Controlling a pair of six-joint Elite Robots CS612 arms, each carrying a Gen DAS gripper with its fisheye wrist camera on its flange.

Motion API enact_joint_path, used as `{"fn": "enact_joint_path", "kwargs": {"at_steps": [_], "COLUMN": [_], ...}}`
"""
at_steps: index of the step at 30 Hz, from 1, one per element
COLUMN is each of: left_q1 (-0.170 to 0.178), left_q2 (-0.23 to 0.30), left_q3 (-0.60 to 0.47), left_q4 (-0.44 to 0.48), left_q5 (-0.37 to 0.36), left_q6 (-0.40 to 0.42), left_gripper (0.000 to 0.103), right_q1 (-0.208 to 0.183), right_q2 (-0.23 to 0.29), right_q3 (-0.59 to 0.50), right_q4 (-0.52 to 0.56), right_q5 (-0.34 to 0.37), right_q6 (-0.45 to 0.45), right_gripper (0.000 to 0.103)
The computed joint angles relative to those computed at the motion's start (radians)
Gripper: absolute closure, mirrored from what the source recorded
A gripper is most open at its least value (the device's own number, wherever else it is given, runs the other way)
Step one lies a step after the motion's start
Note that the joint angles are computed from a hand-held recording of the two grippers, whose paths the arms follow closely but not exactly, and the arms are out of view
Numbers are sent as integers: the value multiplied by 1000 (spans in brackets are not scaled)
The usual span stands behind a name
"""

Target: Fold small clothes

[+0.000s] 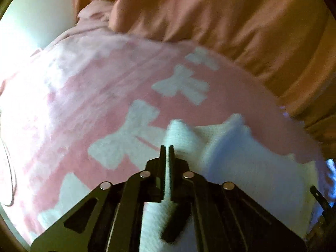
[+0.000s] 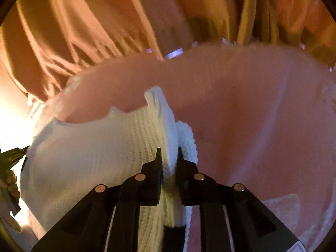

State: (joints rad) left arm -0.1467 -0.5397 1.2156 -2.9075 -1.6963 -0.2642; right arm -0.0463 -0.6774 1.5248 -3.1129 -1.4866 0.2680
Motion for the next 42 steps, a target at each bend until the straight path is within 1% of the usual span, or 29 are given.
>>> {"fn": "enact_joint_path", "kwargs": {"at_steps": [1,2,3,4,6,8,10,11,12,13,14,15,17,20,22,24,26,27,28,29,30,31,33,34,36,38,40,41,42], "left_q1": [1,0,-4,-10,-24,-34,-42,-48,-50,-49,-44,-36,-31,-38,-43,-42,-41,-39,-34,-28,-26,-22,-14,-13,-9,2,17,22,25], "left_q2": [-2,-3,0,2,18,37,57,65,68,71,75,75,61,37,42,62,64,56,46,28,13,-7,-44,-65,-89,-99,-91,-84,-76], "left_q3": [1,-2,-8,-14,-45,-86,-122,-137,-143,-154,-165,-167,-141,-92,-99,-130,-126,-112,-95,-66,-42,-5,78,120,181,217,221,222,224], "left_q4": [-5,-11,-14,-15,5,62,112,138,156,186,209,210,163,68,75,136,130,112,96,79,64,36,-48,-62,-79,-63,-6,-3,-43], "left_q5": [-32,-55,-62,-62,-39,-29,-10,23,44,45,25,1,-7,79,133,139,115,92,59,22,10,0,-37,-41,-42,-76,-131,-140,-148], "left_q6": [15,28,39,53,91,120,142,151,151,147,129,91,71,82,75,72,94,102,100,86,75,56,42,57,57,9,-50,-97,-119], "left_gripper": [83,74,58,45,39,39,40,47,66,91,98,99,99,99,99,99,97,95,90,84,65,47,42,35,23,22,22,22,19], "right_q1": [2,5,3,5,3,4,6,6,6,7,9,11,10,11,11,8,4,4,6,7,7,6,3,1,2,6,5,2,-6], "right_q2": [-3,-6,-5,-2,6,13,20,24,29,31,34,33,25,21,42,67,61,45,30,12,-13,-34,-76,-88,-102,-98,-82,-71,-57], "right_q3": [0,0,-3,-5,-15,-17,-25,-28,-36,-40,-48,-46,-31,-30,-71,-106,-91,-63,-39,-10,37,73,158,188,231,247,245,237,227], "right_q4": [8,15,23,25,32,24,35,42,52,59,62,42,-30,-96,-5,103,85,46,16,-15,-66,-98,-151,-162,-141,-119,-107,-107,-107], "right_q5": [-10,-15,-8,-4,7,8,4,6,9,9,10,11,32,29,-2,-19,-6,-16,-30,-45,-60,-68,-68,-61,-40,-17,25,56,101], "right_q6": [-14,-18,-16,-11,0,1,0,-3,-9,-15,-20,-25,-25,-7,-22,-20,6,19,28,39,52,62,98,114,135,133,149,169,196], "right_gripper": [81,75,71,71,71,69,65,65,67,71,91,95,95,95,95,91,91,83,76,58,48,46,34,30,28,28,28,28,28]}}
